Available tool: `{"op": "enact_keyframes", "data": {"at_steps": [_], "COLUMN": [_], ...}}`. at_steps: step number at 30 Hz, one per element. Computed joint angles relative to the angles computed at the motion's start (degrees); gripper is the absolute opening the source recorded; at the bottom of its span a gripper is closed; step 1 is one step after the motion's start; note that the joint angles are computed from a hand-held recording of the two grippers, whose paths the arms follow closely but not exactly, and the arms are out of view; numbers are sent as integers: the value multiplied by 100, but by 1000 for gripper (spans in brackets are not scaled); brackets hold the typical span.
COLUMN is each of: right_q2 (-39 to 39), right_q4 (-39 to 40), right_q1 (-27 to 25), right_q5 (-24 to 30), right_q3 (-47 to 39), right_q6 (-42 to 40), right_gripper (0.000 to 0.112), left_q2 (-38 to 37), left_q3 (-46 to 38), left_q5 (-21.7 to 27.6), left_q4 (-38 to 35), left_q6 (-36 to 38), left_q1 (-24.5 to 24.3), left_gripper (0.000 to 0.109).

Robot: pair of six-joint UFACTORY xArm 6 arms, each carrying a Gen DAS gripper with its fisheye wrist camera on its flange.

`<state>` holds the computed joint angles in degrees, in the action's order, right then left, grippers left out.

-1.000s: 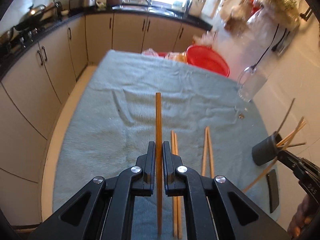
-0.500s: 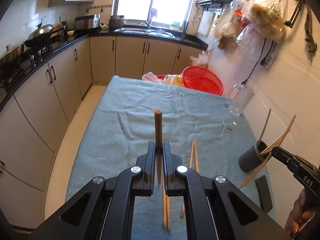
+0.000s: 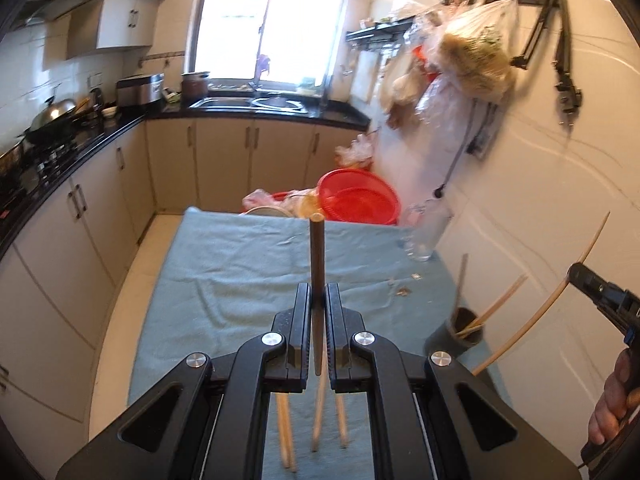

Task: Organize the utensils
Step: 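Lower the held chopstick into the black holder cup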

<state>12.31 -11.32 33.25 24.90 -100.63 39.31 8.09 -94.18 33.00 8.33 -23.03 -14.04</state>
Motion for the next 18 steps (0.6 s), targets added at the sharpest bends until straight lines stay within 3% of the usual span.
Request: {"op": "enact_keyframes", "data": {"at_steps": [9,18], "right_q2": [-1216,-1986], "right_q4": [-1442,-2056], "right_q1": [-496,-847], "right_q5": [-39,142], "right_q3": [1154,2046], "right_q6": [1608,2378], "right_gripper": [7,7], "left_q2": [639,1047], "left_q3": [-1154,-2067], "left_q5": [249,503], "left_q4": [-878,-1582], "left_q6": [710,1341], "left_q1": [-397,-766], "left_gripper": [6,6]}}
